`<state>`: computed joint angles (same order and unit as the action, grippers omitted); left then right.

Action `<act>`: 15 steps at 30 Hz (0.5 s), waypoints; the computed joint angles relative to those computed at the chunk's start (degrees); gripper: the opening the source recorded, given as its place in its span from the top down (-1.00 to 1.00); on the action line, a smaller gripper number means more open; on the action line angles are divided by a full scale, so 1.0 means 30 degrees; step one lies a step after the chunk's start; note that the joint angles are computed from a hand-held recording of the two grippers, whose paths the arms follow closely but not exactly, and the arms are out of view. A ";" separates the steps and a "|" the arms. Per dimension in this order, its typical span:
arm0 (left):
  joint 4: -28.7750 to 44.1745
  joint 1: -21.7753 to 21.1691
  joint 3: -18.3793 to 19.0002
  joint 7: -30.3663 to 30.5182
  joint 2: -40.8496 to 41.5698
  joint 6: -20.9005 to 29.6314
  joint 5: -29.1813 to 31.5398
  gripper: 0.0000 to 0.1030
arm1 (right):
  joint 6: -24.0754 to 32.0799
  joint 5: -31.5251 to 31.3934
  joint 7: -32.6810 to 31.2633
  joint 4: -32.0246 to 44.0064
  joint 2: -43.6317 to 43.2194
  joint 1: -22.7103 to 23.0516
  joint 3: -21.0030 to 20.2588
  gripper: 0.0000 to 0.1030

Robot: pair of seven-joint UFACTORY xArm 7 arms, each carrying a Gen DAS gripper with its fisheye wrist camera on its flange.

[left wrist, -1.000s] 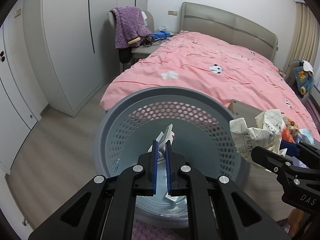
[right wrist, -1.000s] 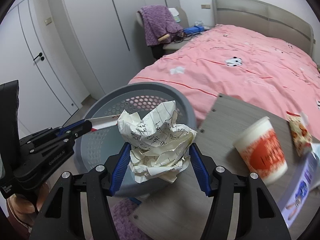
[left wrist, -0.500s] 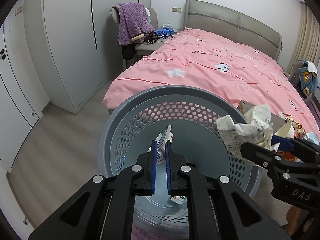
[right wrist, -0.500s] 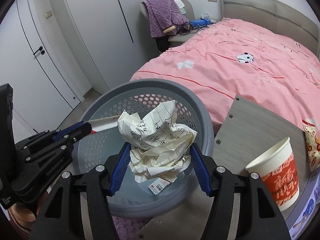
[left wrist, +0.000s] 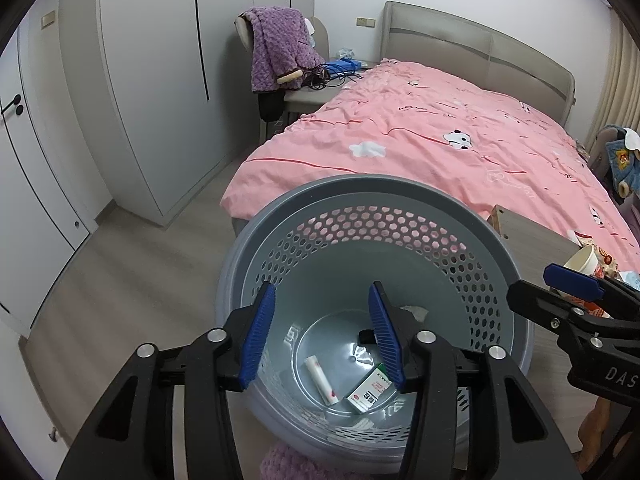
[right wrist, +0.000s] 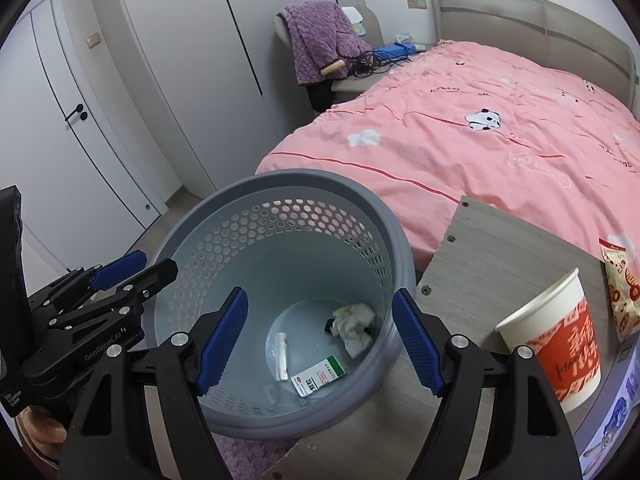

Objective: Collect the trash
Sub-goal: 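Open both grippers to drop the card deck and paper into the basket, then move both open grippers back over the board of trash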

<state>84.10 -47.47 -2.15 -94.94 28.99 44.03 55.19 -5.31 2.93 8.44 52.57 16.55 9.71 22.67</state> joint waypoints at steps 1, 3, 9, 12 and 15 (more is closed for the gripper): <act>-0.0047 -0.0015 0.0006 -0.0067 -0.0020 0.0005 0.0004 0.03 | -0.0025 0.0008 0.0042 -0.0047 -0.0003 0.0065 -0.0083 -0.42; -0.0133 -0.0022 -0.0007 -0.0120 -0.0068 0.0021 0.0000 0.02 | 0.0044 0.0038 0.0221 -0.0152 -0.0077 0.0352 -0.0398 -0.42; -0.0476 0.0099 -0.0124 -0.0245 -0.0321 0.0008 -0.0027 -0.07 | -0.0262 -0.0027 0.0669 -0.0683 -0.0569 0.1161 -0.1265 -0.43; -0.0388 0.0181 -0.0212 0.0016 -0.0309 0.0097 -0.0243 -0.07 | -0.0691 -0.0102 0.1063 -0.1185 -0.1023 0.1441 -0.1635 -0.49; -0.0331 0.0054 -0.0192 -0.0026 -0.0405 0.0353 -0.0182 -0.14 | -0.0956 -0.0375 0.1428 -0.1669 -0.1402 0.0856 -0.1243 -0.49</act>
